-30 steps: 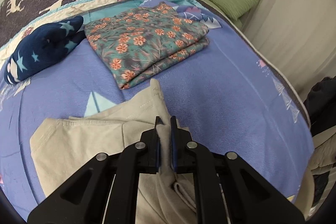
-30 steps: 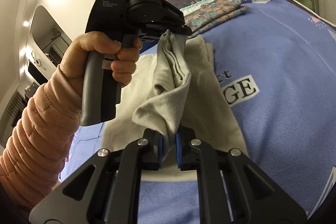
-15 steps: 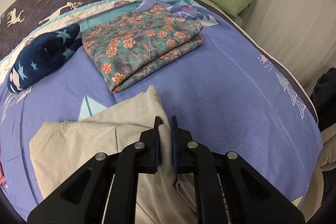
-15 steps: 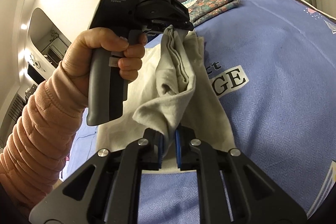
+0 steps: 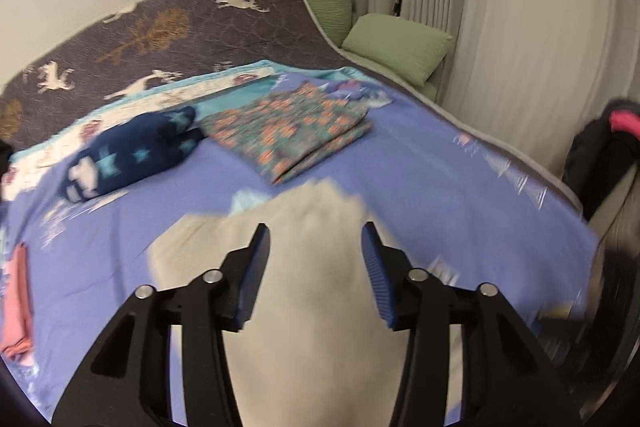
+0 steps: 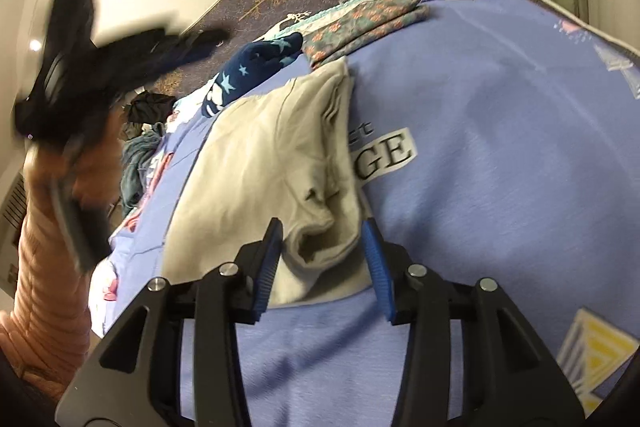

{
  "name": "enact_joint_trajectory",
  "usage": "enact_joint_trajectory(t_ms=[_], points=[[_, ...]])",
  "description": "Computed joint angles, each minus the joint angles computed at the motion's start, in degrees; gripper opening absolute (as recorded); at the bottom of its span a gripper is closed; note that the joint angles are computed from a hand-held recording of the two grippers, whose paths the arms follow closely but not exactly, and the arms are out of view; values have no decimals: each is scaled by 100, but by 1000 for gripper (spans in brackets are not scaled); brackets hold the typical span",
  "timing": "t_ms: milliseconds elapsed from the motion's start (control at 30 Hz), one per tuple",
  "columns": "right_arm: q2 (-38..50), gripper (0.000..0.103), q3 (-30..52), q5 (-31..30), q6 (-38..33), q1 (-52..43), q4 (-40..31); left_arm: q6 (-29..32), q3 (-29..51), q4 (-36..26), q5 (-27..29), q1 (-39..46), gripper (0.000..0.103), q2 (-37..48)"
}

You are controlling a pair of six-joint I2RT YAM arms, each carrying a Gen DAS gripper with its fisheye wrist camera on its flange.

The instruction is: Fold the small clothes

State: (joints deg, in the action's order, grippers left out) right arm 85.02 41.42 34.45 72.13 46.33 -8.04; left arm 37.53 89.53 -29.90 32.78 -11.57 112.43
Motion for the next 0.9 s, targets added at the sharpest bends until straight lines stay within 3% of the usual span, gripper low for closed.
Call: enact_joint_trajectory(t_ms=[133,267,333,400,500,600,667,733,800,900], points=[[1,39,321,273,-374,103,-568,689,-1171,448,98,874,53,-527],[247,30,660,-33,-1051,12,-660,1064,-1530,301,42,1510,55,-478],[585,7,983,-171,-1016,-106,-1118,1096,-1498,117,46,1715,55,-289],[689,6,898,-425,-827,-241,-1205,1030,-1603,224,-140,1813,55,-123],[488,6,294,-729,-636,-304,-563,1129,-2156,1079,-593,1866,56,-83],[549,6,563,-489,-618,-163,-972,1290,-2046,802,-454,1989,56,-144],[453,12,712,-361,-624,-144,-1206,1237,-1879,559,-98,2066,55,-210],[269,13,771,-38,-634,-68,-1362,1150,-1667,217,303,2078,50,-227],[132,13,855,178,-876,-84,-1303,1077,-1456,-107,674,2036,31,-188],[150,13,908,-84,-1605,-319,-585,890,-1303,-269,776,1771,17,-62]])
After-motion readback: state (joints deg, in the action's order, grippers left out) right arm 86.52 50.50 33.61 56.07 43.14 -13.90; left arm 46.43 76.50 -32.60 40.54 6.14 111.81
